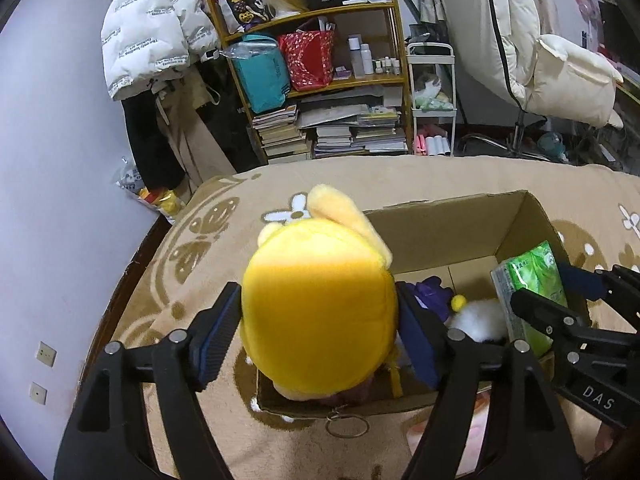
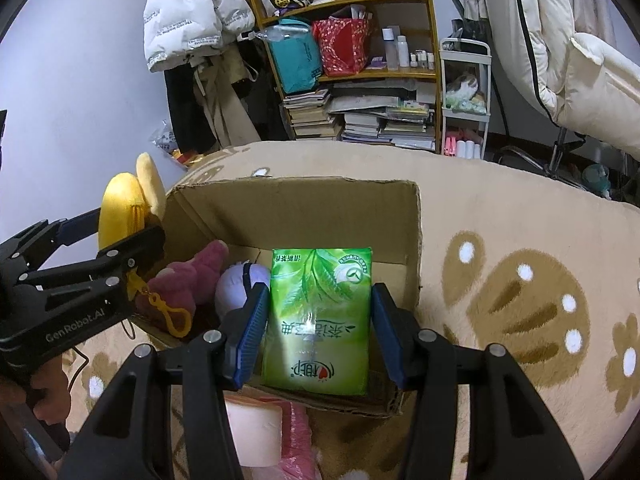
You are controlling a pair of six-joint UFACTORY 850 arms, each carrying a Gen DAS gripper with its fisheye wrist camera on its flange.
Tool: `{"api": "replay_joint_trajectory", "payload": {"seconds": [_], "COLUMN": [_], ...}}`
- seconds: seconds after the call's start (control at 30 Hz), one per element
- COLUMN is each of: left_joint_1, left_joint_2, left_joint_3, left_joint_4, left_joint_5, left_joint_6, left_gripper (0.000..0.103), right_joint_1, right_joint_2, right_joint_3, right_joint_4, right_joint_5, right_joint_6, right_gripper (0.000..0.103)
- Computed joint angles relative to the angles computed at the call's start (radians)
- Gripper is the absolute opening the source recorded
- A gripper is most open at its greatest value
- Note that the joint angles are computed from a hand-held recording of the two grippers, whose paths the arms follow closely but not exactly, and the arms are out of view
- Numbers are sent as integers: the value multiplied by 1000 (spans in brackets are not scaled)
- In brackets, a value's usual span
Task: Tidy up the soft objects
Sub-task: 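Open both tools to drop the tissue pack and yellow plush into the box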
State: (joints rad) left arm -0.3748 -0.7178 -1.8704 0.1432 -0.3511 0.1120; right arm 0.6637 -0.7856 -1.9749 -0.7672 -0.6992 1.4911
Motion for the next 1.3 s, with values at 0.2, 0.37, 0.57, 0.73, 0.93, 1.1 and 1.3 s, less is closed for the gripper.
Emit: {"api": "replay_joint_trajectory", "payload": {"seconds": [0.2, 0.37, 0.57, 0.73, 0.93, 1.1, 1.3], "left_joint_1": [-8, -13, -11, -5, 3, 9, 22], "left_joint_2": [16, 17, 9, 6, 15, 42, 99], "left_joint_3": [28, 34, 19, 12, 6, 20, 77], "left_joint_4": [95, 150, 126, 105, 78, 119, 95], "left_joint_5": [28, 31, 14, 14, -1, -33, -60], "left_joint_6": [-60, -99, -81, -75, -58, -93, -100], "left_gripper": [83, 86, 86, 95, 96, 96, 97], "right_joint_1": [1, 0, 0, 0, 9, 16, 37], "right_joint_2": [-6, -16, -13, -8, 13, 45, 97], "right_joint_3": [-10, -27, -19, -13, 8, 35, 86], "right_joint_4": [14, 30, 24, 26, 9, 13, -5], "right_joint_5": [-12, -13, -2, 0, -11, -16, -37], "right_joint_6": [-17, -36, -31, -35, -14, 12, 54], "right_gripper": [56, 61, 65, 68, 80, 90, 91]}}
